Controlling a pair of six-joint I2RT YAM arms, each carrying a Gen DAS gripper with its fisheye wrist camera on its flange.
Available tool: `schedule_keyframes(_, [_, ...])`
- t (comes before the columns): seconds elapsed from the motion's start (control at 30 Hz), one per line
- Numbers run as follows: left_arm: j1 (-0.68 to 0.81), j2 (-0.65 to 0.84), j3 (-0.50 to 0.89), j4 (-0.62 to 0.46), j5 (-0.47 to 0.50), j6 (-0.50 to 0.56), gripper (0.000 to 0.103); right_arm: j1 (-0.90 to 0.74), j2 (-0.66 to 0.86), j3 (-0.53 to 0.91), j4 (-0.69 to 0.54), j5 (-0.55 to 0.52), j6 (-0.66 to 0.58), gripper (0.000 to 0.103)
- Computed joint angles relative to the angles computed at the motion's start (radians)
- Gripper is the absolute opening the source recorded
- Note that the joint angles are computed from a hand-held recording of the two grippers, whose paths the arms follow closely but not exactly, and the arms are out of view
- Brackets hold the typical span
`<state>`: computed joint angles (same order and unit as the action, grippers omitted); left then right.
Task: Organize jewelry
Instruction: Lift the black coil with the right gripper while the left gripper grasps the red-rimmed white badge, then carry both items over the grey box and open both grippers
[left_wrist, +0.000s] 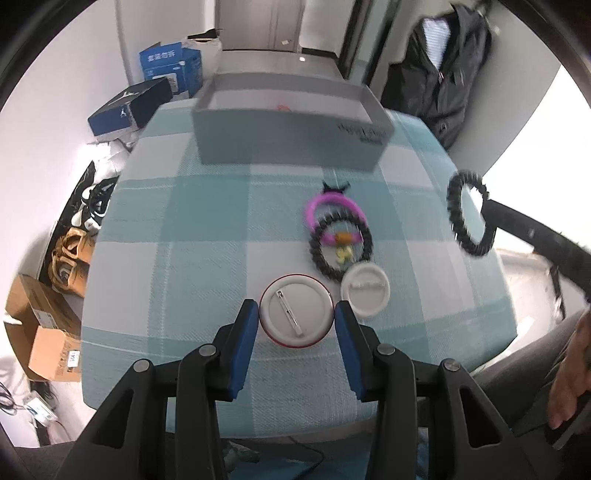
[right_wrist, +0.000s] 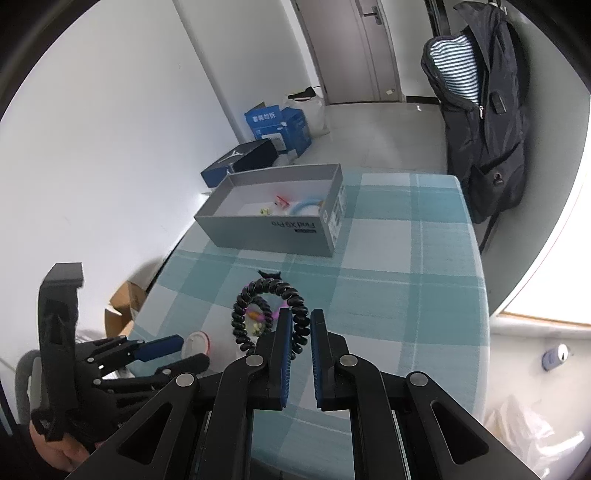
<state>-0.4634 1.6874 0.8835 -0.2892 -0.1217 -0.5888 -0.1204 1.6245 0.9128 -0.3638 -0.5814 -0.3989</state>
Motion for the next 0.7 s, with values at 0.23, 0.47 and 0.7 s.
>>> schedule_keyframes(0.23, [0.060, -0.020, 0.057, -0.019, 0.039, 0.009, 0.037, 0.045, 0.032, 0.068, -0.036, -0.003, 0.044, 0.009])
schedule_keyframes(0.47, [0.113, -0.007, 0.147, -0.037, 0.090, 0.043, 0.037, 0.086, 0.086, 0.212, -0.101, -0.011, 0.072, 0.009])
schedule_keyframes(0.7, [0.195, 0.063, 0.263, -0.063, 0.168, 0.081, 0.037, 0.129, 0.201, 0.398, -0.158, 0.009, 0.081, 0.009])
